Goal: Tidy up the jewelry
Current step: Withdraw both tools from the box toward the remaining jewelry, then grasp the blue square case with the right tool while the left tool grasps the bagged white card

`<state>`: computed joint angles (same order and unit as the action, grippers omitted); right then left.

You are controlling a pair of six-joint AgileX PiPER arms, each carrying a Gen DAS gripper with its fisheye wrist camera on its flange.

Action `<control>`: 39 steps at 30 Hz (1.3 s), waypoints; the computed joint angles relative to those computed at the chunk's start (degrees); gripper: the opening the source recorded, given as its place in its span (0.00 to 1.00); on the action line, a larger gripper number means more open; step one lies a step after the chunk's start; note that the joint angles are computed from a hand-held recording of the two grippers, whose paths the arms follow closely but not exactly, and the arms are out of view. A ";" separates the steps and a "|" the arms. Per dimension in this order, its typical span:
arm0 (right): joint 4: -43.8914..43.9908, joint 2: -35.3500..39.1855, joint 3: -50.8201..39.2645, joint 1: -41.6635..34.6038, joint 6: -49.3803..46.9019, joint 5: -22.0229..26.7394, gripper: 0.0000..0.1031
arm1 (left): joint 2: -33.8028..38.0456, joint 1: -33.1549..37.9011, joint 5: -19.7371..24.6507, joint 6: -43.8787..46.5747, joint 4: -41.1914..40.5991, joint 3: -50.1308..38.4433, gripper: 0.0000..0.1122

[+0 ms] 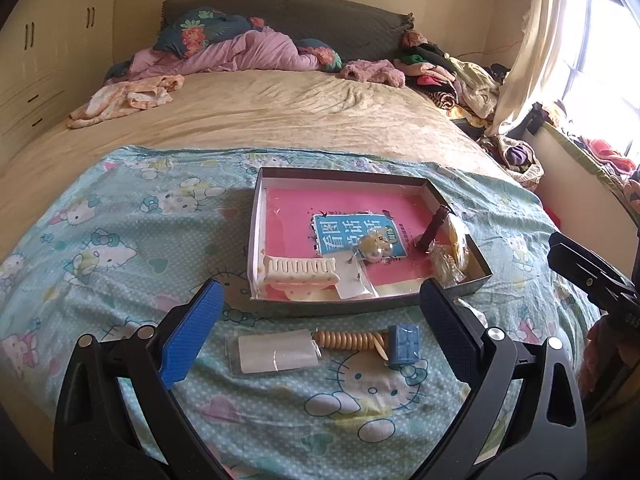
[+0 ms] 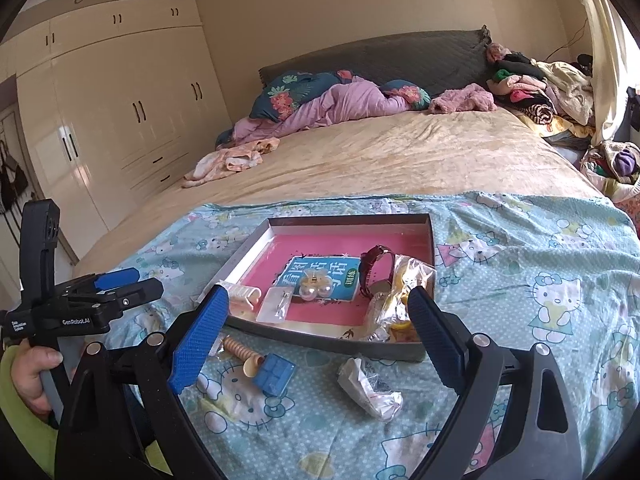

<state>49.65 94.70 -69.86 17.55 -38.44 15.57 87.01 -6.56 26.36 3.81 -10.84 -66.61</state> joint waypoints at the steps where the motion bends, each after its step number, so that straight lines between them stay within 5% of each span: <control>1: -0.09 -0.12 0.06 0.21 -0.05 0.01 0.87 | -0.46 0.09 -0.16 -0.18 0.30 0.57 0.82; 39: -14.75 7.66 -2.33 9.32 12.92 1.75 0.87 | -2.56 5.15 -5.03 3.18 -0.70 13.17 0.82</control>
<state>34.90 102.36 -72.19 26.87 -25.52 17.32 84.45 -1.41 21.34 6.99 -11.54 -53.44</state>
